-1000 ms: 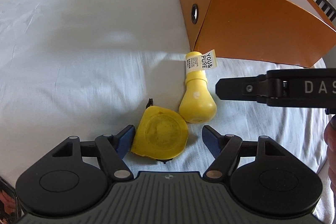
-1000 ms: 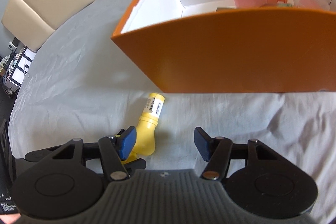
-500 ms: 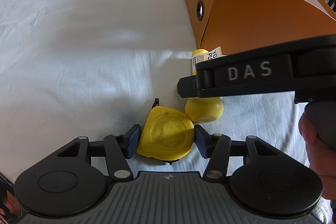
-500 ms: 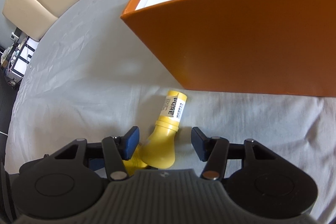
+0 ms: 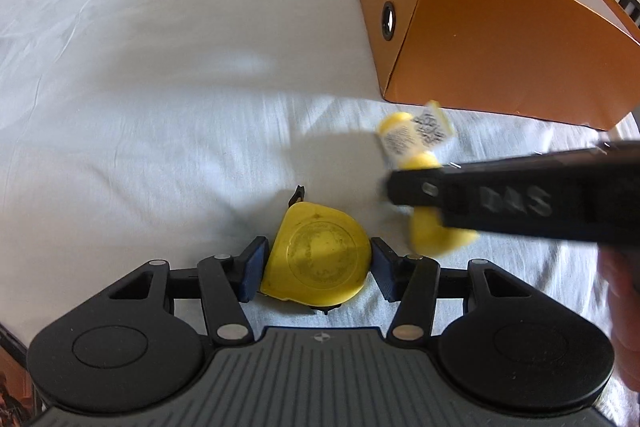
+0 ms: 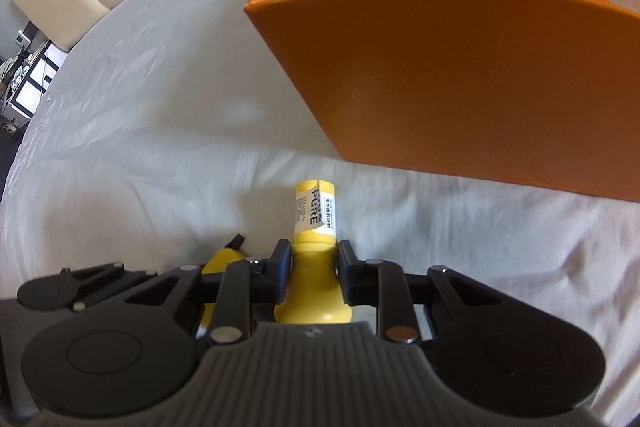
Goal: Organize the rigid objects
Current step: 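Grasp the yellow tape measure with the left gripper while the right grasps the yellow bottle, then lift the tape measure and yellow bottle and carry both over the orange box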
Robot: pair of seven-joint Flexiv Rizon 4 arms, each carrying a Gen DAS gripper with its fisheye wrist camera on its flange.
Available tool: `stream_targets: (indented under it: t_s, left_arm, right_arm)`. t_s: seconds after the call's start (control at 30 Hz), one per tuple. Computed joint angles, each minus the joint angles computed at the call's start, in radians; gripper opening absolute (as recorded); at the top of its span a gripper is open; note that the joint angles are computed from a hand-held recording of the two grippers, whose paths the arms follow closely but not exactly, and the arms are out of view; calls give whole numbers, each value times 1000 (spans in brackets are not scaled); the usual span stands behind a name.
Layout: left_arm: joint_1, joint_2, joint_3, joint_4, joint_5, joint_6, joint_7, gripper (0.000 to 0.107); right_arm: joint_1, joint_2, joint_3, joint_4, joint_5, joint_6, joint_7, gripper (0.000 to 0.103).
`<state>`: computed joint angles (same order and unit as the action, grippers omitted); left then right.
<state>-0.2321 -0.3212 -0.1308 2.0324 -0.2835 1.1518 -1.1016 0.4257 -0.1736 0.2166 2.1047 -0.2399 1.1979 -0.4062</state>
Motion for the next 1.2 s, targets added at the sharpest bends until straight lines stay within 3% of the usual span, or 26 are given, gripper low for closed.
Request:
stream_targets:
  t_s: [0.3, 0.53, 0.67, 0.87, 1.07, 1.2]
  left_arm:
    - [-34, 14, 30, 9, 43, 34, -169, 61]
    - [-26, 97, -32, 116, -95, 142, -200, 61]
    - [-26, 150, -92, 158, -270, 203, -133, 61]
    - [-83, 186, -125, 154, -432, 275, -30, 61]
    - [-137, 162, -177, 95, -632, 342, 119, 61]
    - [-157, 128, -201, 37, -679, 360, 184, 61]
  right_arm:
    - [-27, 138, 3, 125, -107, 4, 50, 24]
    - [-72, 252, 26, 190, -181, 10, 85, 24]
    - [-109, 337, 49, 235, -225, 2, 115, 24]
    - [-169, 449, 76, 281, -267, -7, 140, 24]
    - [-240, 540, 84, 298, -312, -26, 136, 24]
    - [-277, 557, 78, 291, -335, -28, 110, 24]
